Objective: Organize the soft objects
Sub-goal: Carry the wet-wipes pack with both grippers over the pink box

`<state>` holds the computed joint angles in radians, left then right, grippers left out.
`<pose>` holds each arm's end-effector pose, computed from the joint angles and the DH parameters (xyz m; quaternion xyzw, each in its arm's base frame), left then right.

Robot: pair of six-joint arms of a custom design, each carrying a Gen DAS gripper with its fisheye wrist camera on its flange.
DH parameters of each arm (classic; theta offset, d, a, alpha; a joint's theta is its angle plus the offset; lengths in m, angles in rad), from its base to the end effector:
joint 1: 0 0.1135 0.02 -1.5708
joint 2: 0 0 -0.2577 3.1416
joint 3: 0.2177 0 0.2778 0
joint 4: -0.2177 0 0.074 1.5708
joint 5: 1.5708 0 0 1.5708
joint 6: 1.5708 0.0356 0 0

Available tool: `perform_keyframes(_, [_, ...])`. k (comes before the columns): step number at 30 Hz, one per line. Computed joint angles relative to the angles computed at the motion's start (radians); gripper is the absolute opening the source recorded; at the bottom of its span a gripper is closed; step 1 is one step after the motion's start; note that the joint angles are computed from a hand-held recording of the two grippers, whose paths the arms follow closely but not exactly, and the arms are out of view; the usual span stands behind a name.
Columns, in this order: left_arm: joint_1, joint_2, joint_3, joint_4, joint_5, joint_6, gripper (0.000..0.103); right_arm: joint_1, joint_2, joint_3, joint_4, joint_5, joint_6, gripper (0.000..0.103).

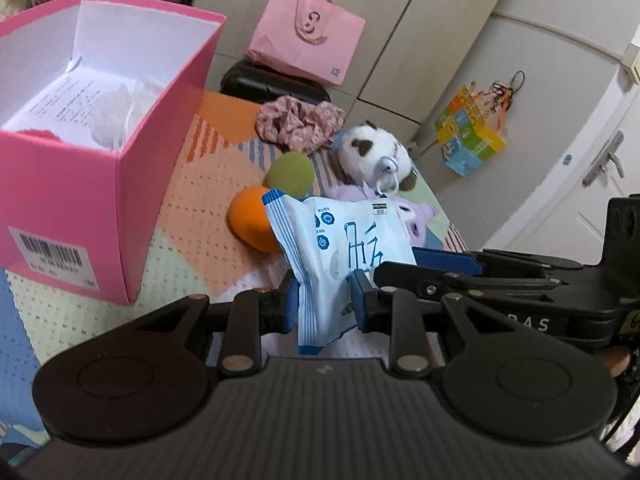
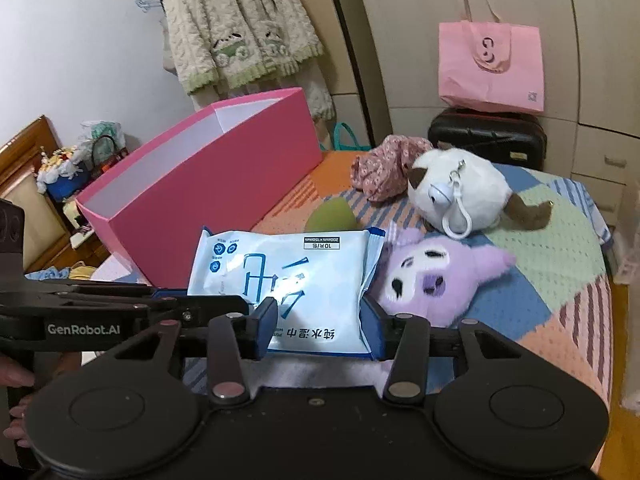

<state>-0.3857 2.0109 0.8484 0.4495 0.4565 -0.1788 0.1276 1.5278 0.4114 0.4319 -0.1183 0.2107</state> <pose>0.3394 -0.1548 0.0522 0.1851 0.8714 -0.3105 0.3317 0.2639 0.0381 0.0844 0.0121 0.9021 0.1247 0.4129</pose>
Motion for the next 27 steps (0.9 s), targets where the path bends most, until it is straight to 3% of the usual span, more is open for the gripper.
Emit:
perform_keyframes(4, [0.012,-0.036,-0.026,-0.04,0.028,0.03,0.026,0.059,-0.054,-0.017,-0.053,0.065,0.03,0.058])
perform_keyframes(13, [0.083,-0.123,-0.105,-0.131,0.124,0.095,0.026,0.204,-0.163,-0.032,-0.189,0.198,0.11,0.058])
perform_keyframes(27, [0.3,-0.226,-0.183,-0.363,0.291,0.282,0.025,0.46,-0.173,0.028,-0.307,0.342,0.206,0.058])
